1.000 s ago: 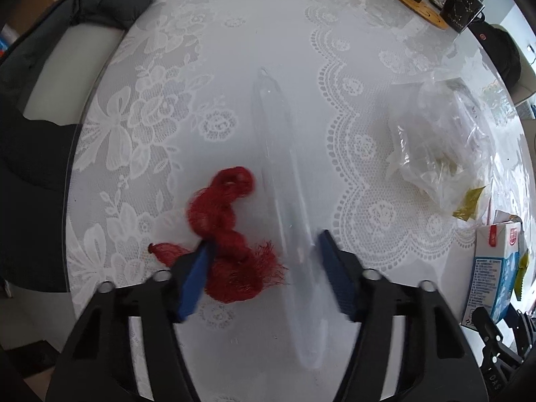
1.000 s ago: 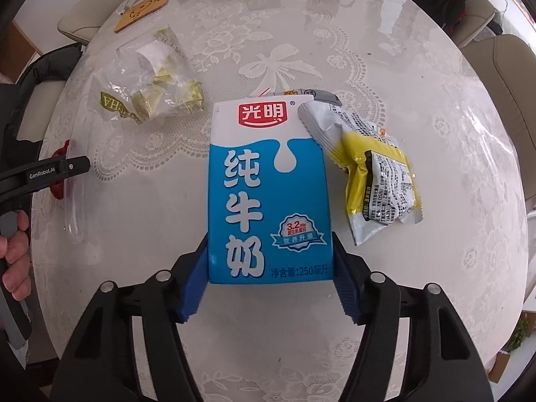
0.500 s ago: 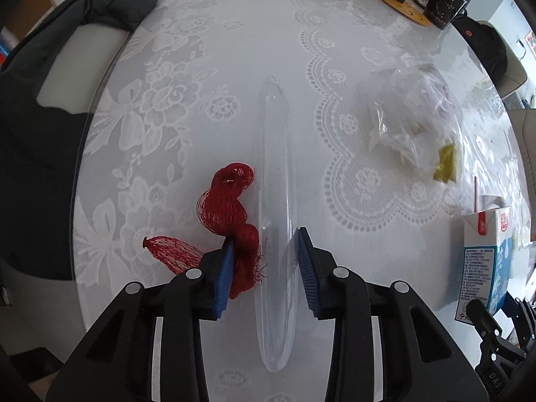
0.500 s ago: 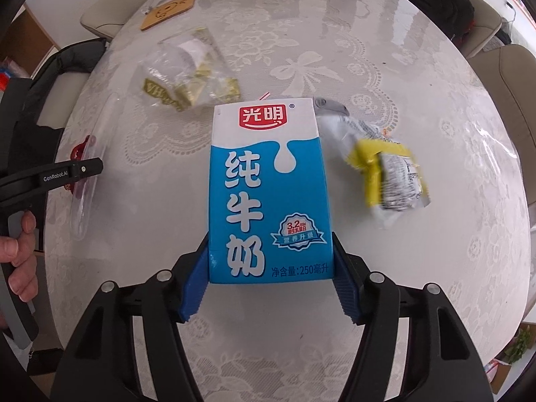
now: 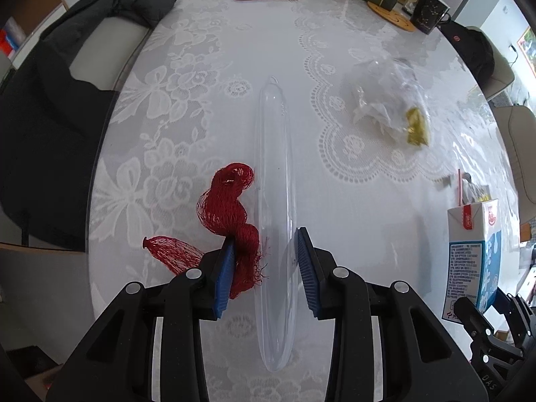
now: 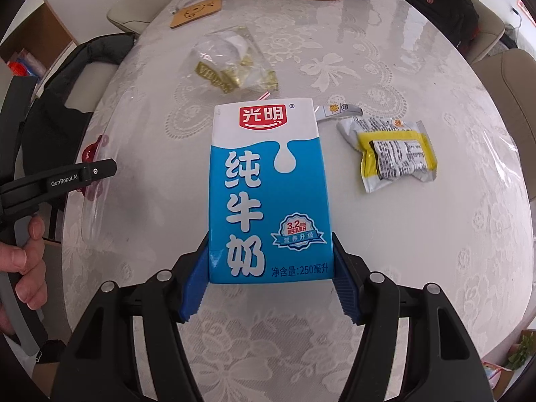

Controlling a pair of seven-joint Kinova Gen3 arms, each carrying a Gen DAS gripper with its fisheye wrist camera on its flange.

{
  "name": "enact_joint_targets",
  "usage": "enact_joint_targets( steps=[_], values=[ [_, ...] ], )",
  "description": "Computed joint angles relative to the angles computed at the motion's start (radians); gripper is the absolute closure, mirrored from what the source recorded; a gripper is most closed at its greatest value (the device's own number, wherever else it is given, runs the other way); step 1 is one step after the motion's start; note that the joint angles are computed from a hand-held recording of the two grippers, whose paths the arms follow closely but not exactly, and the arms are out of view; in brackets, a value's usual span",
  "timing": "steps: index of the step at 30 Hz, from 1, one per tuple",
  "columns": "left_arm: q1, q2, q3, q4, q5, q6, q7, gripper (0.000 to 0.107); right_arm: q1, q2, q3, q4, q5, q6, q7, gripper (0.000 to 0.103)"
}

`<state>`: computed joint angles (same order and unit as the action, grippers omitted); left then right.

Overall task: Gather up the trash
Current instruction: 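Carry the plastic tube and milk carton from the table over the bin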

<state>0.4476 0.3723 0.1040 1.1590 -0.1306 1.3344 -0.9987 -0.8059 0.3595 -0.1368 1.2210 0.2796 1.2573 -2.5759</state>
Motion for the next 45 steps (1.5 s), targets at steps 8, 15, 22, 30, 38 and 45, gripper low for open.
enact_joint_targets(
  steps=[8,15,22,30,38,45],
  values=[
    [0.022,-0.098,0.020,0.088,0.000,-0.028,0.046,0.073,-0.038,-0.068,-0.022,0.051,0.040,0.010,-0.046,0.041],
    [0.082,-0.180,0.057,0.154,-0.042,-0.024,0.187,0.073,-0.021,-0.177,-0.073,0.159,0.034,-0.031,-0.024,0.041],
    [0.171,-0.225,0.118,0.187,-0.090,0.005,0.358,0.073,0.000,-0.278,-0.133,0.264,0.035,-0.032,-0.037,0.041],
    [0.280,-0.236,0.179,0.202,-0.134,0.030,0.511,0.073,0.026,-0.381,-0.207,0.377,0.012,-0.030,-0.069,0.041],
    [0.359,-0.250,0.211,0.231,-0.132,0.020,0.628,0.073,0.051,-0.468,-0.278,0.468,-0.009,-0.024,-0.120,0.041],
    [0.432,-0.240,0.243,0.246,-0.166,0.028,0.719,0.073,0.074,-0.544,-0.339,0.551,-0.051,-0.024,-0.144,0.041]
  ],
)
